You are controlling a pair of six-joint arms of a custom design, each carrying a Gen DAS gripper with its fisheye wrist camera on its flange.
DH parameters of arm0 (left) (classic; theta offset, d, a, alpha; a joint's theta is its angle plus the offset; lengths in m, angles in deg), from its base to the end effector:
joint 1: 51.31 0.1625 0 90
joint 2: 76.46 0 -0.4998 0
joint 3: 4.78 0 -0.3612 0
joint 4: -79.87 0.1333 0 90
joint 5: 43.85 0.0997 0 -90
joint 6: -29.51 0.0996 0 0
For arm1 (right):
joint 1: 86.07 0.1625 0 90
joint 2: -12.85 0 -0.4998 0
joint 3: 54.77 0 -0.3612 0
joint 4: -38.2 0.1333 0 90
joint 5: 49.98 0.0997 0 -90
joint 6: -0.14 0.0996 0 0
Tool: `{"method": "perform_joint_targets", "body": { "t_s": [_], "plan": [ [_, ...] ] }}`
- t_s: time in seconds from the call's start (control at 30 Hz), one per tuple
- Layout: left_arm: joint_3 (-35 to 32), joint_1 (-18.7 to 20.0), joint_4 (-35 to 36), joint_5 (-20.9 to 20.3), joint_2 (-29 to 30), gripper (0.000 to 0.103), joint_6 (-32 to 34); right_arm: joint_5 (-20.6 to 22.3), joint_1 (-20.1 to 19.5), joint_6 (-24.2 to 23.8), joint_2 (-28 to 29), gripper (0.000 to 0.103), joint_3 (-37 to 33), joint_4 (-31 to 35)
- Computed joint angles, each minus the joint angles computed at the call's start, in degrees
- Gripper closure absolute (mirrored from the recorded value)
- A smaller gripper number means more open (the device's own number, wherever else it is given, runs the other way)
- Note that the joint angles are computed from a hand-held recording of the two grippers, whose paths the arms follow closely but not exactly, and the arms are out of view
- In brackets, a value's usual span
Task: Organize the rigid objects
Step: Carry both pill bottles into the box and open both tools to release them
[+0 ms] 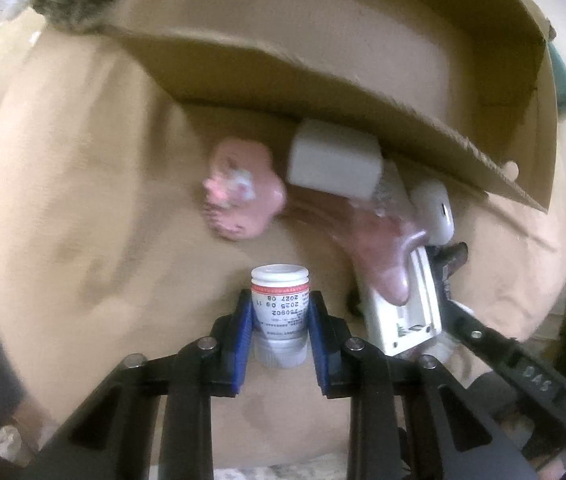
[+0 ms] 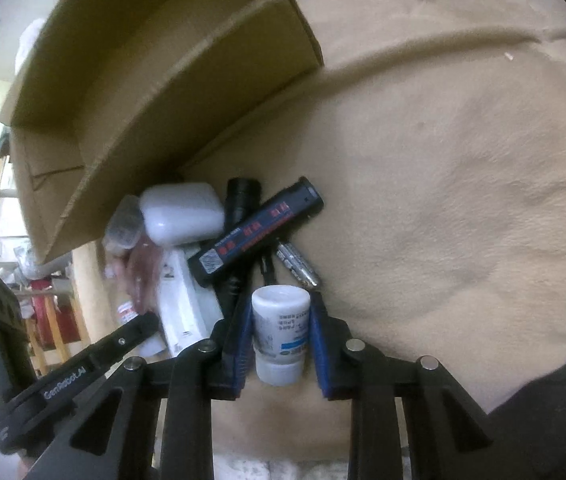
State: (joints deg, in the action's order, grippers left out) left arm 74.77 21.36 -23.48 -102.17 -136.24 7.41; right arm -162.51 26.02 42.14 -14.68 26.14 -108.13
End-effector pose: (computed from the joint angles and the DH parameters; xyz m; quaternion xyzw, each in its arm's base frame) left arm -0.0257 -0.7054 0.3768 -0.0247 0.9603 -0.0412 0.2747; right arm 0.3751 -0.6712 0.0169 -0.1744 -0.9648 0.1250 0.1521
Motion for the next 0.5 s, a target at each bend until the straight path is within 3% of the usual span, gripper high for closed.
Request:
{"method": "perform_joint_targets", "body": {
  "t_s": [0.13,0.5],
  "plan": [
    [0.1,-0.4,0.0,2.6,-2.0,0.079,-0.2,-0.8,1.2,-0.6,-1.9,0.074,3.2,-3.0],
    [-0.2,-2.7,-3.8,7.7,-5.4,0.079,3.3,-3.7,4.2,-6.8,-3.3,0.074,2.9,-6.3]
  ]
}}
